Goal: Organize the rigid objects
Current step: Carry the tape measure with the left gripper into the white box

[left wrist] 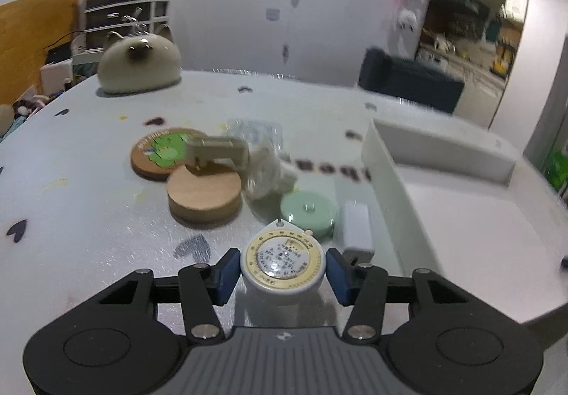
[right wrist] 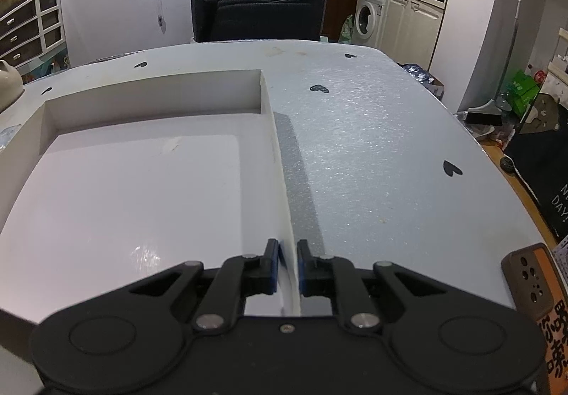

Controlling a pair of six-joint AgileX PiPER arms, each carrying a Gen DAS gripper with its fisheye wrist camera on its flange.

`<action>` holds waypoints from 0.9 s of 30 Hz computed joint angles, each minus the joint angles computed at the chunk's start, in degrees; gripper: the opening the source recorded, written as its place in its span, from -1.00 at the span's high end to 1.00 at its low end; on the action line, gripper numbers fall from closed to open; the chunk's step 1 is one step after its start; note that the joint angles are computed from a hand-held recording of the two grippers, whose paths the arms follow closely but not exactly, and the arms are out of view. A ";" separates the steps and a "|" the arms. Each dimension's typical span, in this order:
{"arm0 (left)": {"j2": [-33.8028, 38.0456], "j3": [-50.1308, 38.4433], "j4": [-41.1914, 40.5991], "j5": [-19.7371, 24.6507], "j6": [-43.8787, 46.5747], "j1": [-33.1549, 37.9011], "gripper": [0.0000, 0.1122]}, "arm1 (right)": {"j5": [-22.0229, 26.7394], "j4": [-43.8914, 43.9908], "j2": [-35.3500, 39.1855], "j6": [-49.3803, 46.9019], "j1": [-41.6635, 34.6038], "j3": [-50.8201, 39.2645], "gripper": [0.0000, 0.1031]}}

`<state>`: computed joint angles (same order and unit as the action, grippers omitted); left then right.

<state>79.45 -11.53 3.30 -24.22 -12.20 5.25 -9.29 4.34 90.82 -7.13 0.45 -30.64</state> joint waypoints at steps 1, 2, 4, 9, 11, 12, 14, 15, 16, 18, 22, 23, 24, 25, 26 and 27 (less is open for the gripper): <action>-1.96 -0.01 2.28 1.04 -2.47 0.48 0.06 | 0.13 -1.96 0.02 1.70 -0.24 -0.08 0.80; -3.95 -0.13 3.42 1.98 -4.00 0.26 0.06 | 0.21 -3.95 0.05 3.46 -0.48 -0.13 0.80; -7.13 -0.81 2.44 3.54 -3.98 -2.03 0.06 | 0.04 -5.99 0.12 5.25 -0.66 -0.06 0.80; -8.10 -4.67 0.80 4.89 -5.41 -11.62 0.06 | -0.08 -12.67 0.21 11.75 -1.48 -0.08 0.81; -4.98 -7.21 -0.28 4.22 -6.00 -16.36 0.06 | -0.03 -16.34 0.24 15.51 -1.92 -0.17 0.82; -3.22 -8.61 0.69 3.95 -7.73 -18.38 0.06 | 0.03 -17.73 0.26 16.88 -2.08 -0.24 0.82; 0.59 -11.08 3.69 2.95 -11.78 -21.60 0.06 | 0.25 -20.21 0.23 19.11 -2.38 -0.38 0.82; 2.71 -12.69 4.32 2.86 -12.82 -23.34 0.06 | 0.28 -20.60 0.25 19.55 -2.39 -0.43 0.82; 4.95 -14.49 3.29 3.00 -12.27 -25.61 0.06 | 0.32 -20.59 0.25 19.60 -2.37 -0.45 0.82; 9.36 -17.87 4.65 3.11 -13.44 -28.77 0.06 | 0.55 -23.03 0.33 22.18 -2.57 -0.68 0.82; 16.74 -24.02 10.78 3.08 -18.51 -32.31 0.06 | 1.02 -34.15 0.44 34.08 -3.45 -1.31 0.83; 18.39 -25.40 10.96 3.17 -18.71 -32.96 0.06 | 1.09 -34.16 0.44 34.04 -3.42 -1.34 0.83; 19.98 -26.93 11.12 3.47 -19.14 -33.59 0.06 | 1.07 -33.97 0.45 33.72 -3.43 -1.32 0.83; 21.67 -28.47 11.27 3.58 -19.76 -34.14 0.06 | 0.98 -34.45 0.51 34.09 -3.55 -1.34 0.83; 23.11 -29.80 12.68 3.51 -21.45 -34.10 0.06 | 0.99 -34.81 0.51 34.46 -3.57 -1.35 0.83; 24.60 -31.26 14.02 3.46 -23.13 -34.16 0.06 | 0.96 -35.38 0.51 34.99 -3.64 -1.34 0.83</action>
